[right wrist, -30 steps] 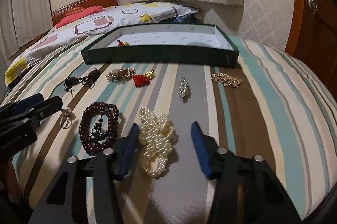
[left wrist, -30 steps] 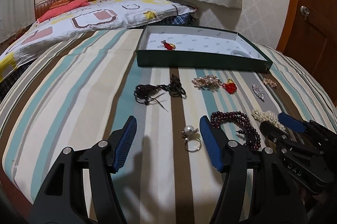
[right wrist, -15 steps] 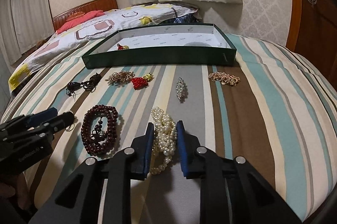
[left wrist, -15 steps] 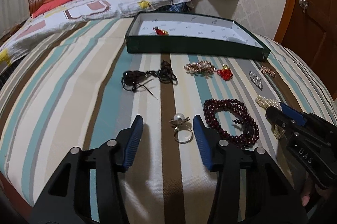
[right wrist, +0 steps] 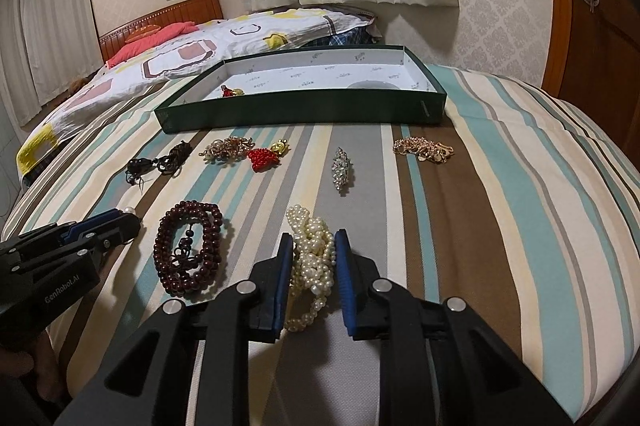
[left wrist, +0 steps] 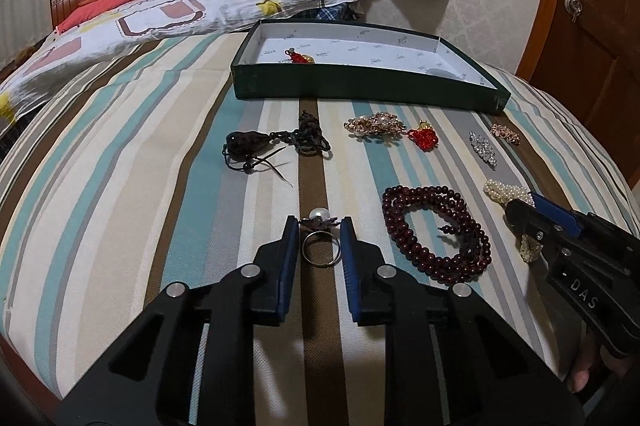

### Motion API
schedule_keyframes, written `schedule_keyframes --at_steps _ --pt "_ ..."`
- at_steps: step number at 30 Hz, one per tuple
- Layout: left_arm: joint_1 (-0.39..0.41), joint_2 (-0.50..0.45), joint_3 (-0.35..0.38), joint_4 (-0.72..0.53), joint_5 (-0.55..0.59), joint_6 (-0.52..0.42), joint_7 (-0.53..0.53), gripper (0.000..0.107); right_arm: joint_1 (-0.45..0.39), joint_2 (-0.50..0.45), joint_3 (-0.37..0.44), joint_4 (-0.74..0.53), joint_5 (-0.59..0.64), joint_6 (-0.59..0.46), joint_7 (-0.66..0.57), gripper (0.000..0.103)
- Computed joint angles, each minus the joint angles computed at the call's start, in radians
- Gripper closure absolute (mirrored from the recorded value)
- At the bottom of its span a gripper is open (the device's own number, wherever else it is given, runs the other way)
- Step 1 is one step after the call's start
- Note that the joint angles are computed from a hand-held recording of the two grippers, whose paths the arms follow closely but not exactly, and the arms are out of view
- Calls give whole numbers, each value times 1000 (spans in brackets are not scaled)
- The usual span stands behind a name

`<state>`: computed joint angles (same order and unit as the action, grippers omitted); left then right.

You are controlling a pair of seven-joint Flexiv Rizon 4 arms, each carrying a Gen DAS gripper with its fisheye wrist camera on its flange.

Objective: Organize jewelry
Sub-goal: 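Grasp the pearl strand with the right tool while the left tool grasps the silver ring, then lower the pearl strand into the box with the right tool while the left tool releases the ring there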

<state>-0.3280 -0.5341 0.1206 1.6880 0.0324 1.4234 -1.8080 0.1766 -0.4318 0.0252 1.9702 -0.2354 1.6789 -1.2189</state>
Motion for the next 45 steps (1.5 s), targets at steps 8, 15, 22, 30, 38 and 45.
schedule_keyframes --at_steps 8,15,22,30,38,45 --pt "5 5 -8 12 -6 31 9 86 25 10 -33 12 2 26 3 81" --pt "-19 15 24 16 7 69 5 86 68 21 -82 24 8 60 3 82" --pt "-41 25 48 12 12 107 6 86 89 34 -102 28 21 86 -6 82" --pt "-19 31 20 -14 -24 143 39 86 93 40 -102 -12 30 102 -18 82" --pt "22 -50 -29 -178 -97 133 108 86 48 -32 -64 -185 5 86 -24 82" --pt "9 -218 16 -456 -121 17 117 86 -50 -162 50 -407 -38 2 -42 82"
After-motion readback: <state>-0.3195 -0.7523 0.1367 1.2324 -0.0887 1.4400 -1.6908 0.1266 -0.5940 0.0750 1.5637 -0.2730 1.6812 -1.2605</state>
